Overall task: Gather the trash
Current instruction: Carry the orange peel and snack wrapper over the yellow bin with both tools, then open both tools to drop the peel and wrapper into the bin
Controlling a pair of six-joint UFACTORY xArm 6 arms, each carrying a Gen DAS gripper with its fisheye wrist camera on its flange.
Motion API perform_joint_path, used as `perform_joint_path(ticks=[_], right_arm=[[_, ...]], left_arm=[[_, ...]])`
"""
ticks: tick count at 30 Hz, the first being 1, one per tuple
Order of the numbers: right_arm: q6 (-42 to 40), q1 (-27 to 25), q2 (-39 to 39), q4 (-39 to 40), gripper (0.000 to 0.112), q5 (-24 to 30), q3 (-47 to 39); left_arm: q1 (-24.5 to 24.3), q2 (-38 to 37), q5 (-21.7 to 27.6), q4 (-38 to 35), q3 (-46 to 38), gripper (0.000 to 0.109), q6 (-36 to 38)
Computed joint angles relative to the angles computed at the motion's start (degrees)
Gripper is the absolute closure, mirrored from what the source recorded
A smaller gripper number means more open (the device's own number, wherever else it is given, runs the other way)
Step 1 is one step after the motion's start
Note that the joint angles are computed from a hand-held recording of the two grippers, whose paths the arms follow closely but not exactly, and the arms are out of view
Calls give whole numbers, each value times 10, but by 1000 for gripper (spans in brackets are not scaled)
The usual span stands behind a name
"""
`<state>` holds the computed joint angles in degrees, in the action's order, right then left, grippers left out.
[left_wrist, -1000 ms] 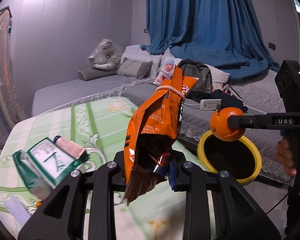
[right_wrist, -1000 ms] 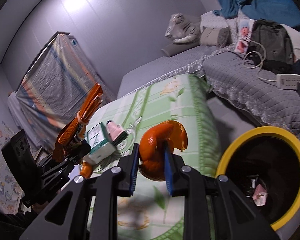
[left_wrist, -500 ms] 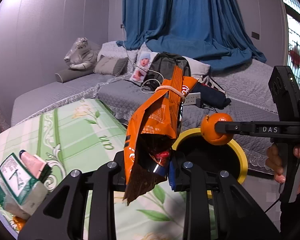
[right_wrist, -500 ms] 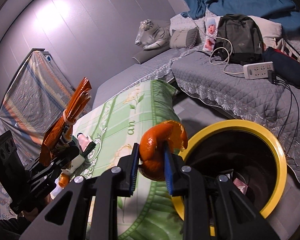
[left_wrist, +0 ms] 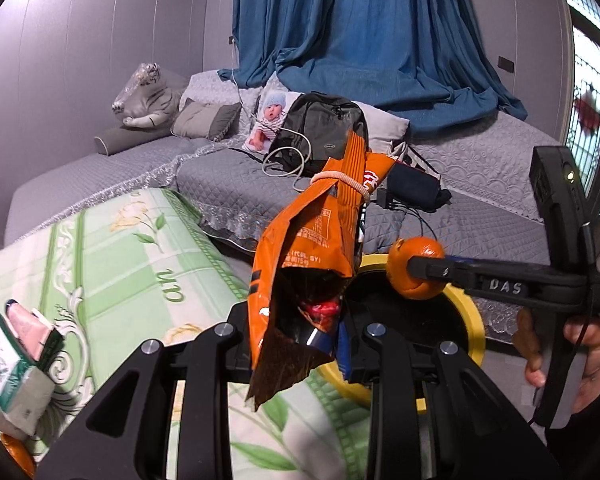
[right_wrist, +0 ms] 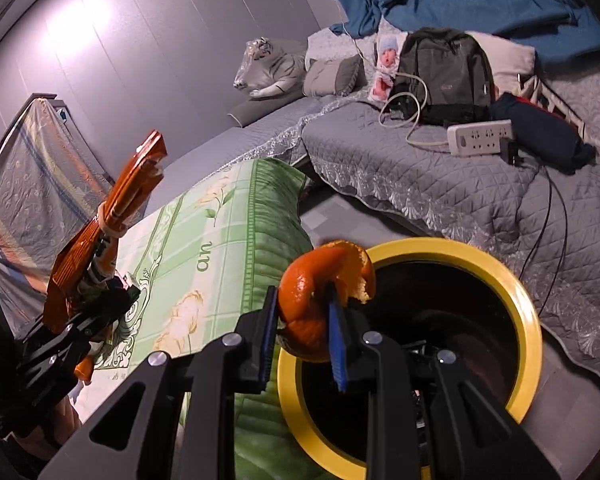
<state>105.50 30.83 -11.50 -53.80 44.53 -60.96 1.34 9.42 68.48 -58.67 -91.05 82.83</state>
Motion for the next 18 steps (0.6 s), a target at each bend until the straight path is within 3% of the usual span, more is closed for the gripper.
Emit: perform_joint_path(ticks=[13,14,15,17,18], right_arm=[[42,-38,-31,35,88,-9,60],[50,-38,-34,35,86,-3,64],[54,-40,-35,37,82,2,66],[64,-40,-41,41,54,22,69],[78,-36,-45,36,51,41,71]], left_arm=[[-61,13,-14,42,16,81,-62],[-64,16,-18,42,14,72,-70],[-64,18,-22,40,14,50,-76],[-66,9,-56,25,28,25,-81],[-62,7,-62,13,32,25,-79]])
